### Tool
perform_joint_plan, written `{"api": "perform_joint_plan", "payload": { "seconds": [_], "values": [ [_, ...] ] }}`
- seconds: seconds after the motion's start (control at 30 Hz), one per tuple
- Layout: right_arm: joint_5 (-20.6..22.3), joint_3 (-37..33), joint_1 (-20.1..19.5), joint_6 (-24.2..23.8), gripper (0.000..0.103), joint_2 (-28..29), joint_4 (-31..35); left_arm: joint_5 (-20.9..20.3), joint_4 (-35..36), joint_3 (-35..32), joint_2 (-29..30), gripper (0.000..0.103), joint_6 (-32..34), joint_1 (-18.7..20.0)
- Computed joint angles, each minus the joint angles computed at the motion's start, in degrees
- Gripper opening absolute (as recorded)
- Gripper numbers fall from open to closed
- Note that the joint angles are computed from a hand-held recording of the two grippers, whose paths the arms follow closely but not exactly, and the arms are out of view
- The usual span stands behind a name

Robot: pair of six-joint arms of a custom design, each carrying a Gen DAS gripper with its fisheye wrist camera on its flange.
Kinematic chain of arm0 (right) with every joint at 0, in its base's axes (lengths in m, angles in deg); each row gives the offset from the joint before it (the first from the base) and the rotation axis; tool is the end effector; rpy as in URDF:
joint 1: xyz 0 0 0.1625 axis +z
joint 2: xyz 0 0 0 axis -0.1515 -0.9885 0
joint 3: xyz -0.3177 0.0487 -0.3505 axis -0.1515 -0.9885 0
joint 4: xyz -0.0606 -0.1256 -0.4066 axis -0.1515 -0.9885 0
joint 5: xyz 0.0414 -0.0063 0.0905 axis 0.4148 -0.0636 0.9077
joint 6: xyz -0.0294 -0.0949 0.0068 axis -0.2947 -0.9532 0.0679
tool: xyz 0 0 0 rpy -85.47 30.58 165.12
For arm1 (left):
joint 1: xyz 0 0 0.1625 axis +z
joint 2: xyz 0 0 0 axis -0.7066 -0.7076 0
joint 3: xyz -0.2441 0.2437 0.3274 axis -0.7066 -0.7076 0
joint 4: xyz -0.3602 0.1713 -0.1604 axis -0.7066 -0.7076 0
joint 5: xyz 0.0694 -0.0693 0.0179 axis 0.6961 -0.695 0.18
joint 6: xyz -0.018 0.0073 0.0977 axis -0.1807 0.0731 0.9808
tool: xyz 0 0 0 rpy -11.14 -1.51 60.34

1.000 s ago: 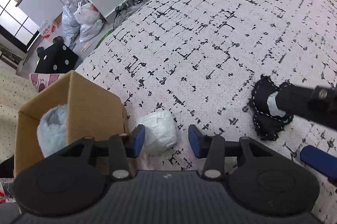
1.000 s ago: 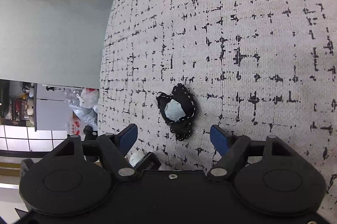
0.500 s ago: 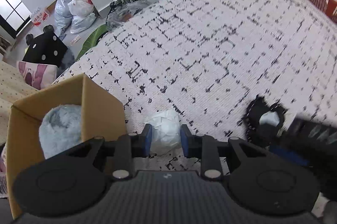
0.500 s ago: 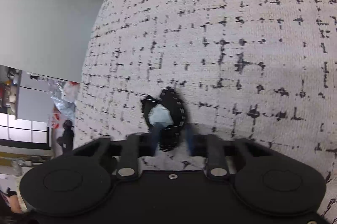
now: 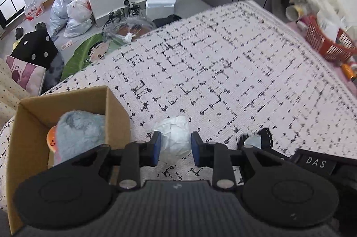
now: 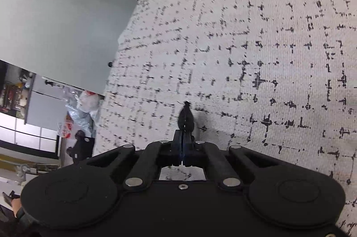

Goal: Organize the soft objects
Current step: 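Grasp the black fabric piece with the right gripper while the left carries the cloth to the box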

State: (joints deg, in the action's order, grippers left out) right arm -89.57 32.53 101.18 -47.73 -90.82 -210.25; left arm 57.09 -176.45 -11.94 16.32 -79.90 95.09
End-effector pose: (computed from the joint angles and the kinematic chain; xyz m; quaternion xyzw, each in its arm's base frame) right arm 0.1540 -0.8379 0.2592 -0.0581 -0.9747 0.2077 0.0582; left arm -0.3852 -0.8057 0.1147 -0.1064 0.8459 -0.3170 0.4154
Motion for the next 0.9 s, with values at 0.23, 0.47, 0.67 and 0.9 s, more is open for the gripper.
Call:
{"api": "perform_joint_plan", "payload": {
  "seconds": [0.23, 0.47, 0.67, 0.9],
  "values": [
    [2.87, 2.31, 0.65, -0.80, 0.001, -2.58, -3.02, 1.52, -5.59, 6.40, -4.04, 0.027, -0.06, -1.85],
    [5.76, 4.46, 1.75, -2.76, 0.001, -4.36, -4.47, 3.72, -9.36, 12.32, -8.17, 0.027, -0.52, -3.96],
    [7.65, 7.00, 3.14, -4.70, 0.001, -5.99, -4.90, 4.95, -8.15, 17.56, -12.23, 0.027, -5.37, -5.31],
    [10.31, 10.22, 5.20, -7.53, 0.001, -7.75, -5.65, 5.28, -5.30, 23.42, -17.05, 0.027, -11.53, -6.78]
  ]
}}
